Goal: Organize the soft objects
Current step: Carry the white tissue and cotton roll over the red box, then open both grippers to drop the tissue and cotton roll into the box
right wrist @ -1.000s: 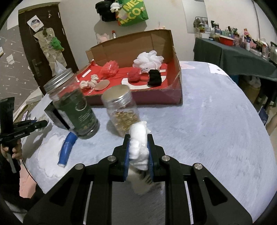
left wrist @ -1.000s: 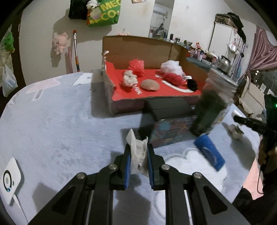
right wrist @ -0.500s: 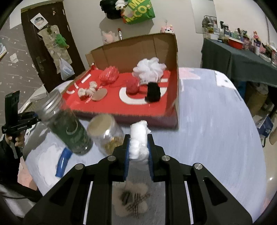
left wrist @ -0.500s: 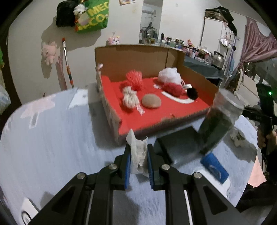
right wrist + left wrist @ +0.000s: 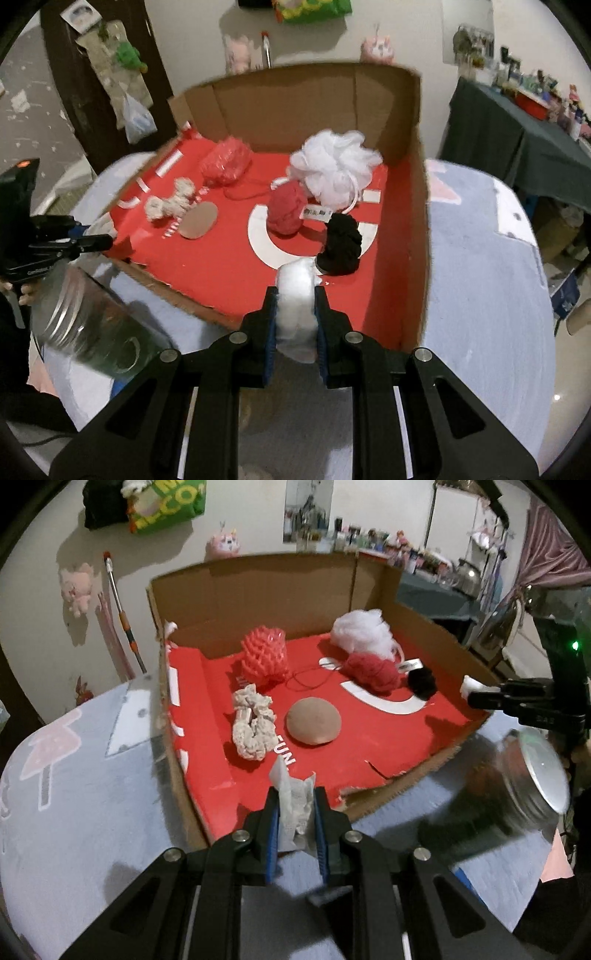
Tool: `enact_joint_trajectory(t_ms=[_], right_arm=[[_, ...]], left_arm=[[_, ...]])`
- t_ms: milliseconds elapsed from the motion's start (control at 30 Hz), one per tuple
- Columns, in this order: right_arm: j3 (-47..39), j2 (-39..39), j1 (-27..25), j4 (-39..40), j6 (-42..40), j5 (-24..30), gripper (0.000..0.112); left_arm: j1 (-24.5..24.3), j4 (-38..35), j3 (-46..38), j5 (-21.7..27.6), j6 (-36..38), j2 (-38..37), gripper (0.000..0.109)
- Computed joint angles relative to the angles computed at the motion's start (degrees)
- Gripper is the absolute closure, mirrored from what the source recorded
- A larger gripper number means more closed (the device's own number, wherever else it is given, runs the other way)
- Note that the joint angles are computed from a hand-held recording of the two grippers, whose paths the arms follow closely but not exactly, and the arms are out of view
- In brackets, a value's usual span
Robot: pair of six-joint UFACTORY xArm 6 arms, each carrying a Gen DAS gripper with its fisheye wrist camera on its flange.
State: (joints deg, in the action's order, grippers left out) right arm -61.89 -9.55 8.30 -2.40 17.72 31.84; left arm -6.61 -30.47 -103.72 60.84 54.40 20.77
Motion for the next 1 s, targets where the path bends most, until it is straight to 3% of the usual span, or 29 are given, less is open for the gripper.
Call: enact_joint_trajectory(t_ms=[233,500,733,1000], right_arm=[[-11.53,8.67,-0.55,-0.36,-2.78,12.10,0.095],[-19.23,14.54,0.30,-4.57,-1.50,21.02,0.095],[-22.74,17.30,0.71,-6.86,-0.94,25.18,0.095],[-22.54,17.18,0.54,-7.06,-1.07,25.62,0.094]], left_arm=[[-2.24,7.19,-9.44,3.82,-6.42,6.73,0.091],[-3.72,12.07,-14.84,6.09,-9.34,10.93,0.091],[-4.33,13.64,-16.43,6.51,-9.98,12.36,0.090],[-4.55,13.79,-16.73,6.21,-10.14,12.75,0.090]])
